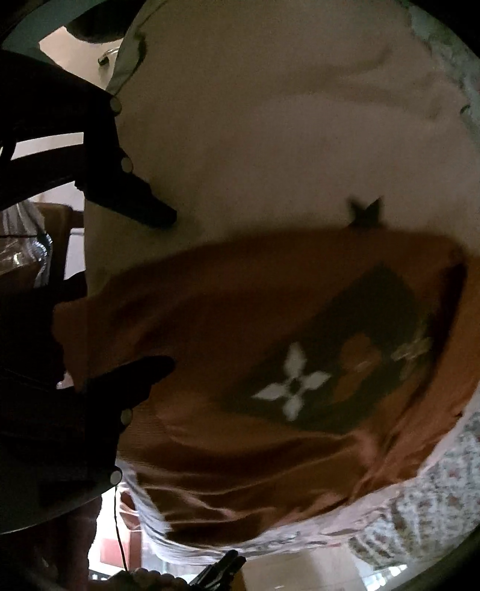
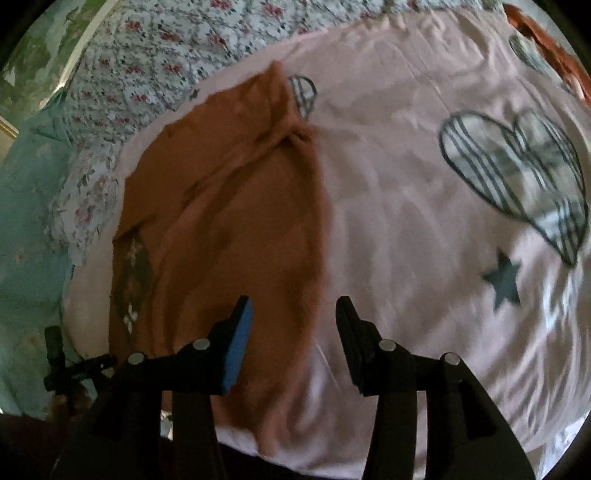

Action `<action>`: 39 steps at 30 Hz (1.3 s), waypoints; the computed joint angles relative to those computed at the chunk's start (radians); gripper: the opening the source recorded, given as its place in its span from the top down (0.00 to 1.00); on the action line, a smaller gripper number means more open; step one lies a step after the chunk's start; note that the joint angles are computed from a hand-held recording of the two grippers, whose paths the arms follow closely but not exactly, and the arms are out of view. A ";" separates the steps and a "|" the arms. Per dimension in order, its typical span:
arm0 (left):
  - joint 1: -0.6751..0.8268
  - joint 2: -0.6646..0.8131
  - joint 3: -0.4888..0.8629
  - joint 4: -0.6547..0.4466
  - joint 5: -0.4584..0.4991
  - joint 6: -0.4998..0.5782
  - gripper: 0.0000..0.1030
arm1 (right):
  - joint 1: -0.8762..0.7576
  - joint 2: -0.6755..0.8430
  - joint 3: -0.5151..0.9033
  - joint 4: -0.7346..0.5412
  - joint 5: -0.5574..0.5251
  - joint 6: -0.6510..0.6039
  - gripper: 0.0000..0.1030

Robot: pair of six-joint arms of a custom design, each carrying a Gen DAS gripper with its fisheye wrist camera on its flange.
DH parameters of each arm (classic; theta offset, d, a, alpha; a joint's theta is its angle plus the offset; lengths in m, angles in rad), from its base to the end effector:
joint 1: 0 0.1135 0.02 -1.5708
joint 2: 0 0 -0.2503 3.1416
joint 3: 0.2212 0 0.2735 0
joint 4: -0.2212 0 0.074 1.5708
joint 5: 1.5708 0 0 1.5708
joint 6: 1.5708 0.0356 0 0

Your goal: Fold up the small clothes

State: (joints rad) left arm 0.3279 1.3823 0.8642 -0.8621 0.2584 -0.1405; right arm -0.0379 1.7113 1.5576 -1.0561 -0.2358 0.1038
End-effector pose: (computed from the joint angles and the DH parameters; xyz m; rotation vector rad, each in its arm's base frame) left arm 0.2445 0.0736 0.1729 -0.6397 2.8371 -0.3502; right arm 0.3663 -0.0056 0.2782 0.1363 2.7664 0.3445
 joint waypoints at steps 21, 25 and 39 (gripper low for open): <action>0.001 -0.035 -0.086 0.149 0.135 0.038 0.96 | 0.085 -0.108 -0.262 0.053 -0.116 -0.001 0.92; 0.040 -0.110 -0.101 0.125 0.170 0.086 0.96 | -0.016 -0.173 -0.269 0.045 -0.158 -0.016 0.92; -0.019 0.008 -0.092 0.184 0.165 0.117 0.94 | 0.004 -0.173 -0.369 0.110 -0.153 0.020 0.93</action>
State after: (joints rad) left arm 0.3086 1.3903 0.7718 -0.6786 0.4231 -0.0236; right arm -0.0335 1.5380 1.1888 -0.9465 -0.3886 0.1238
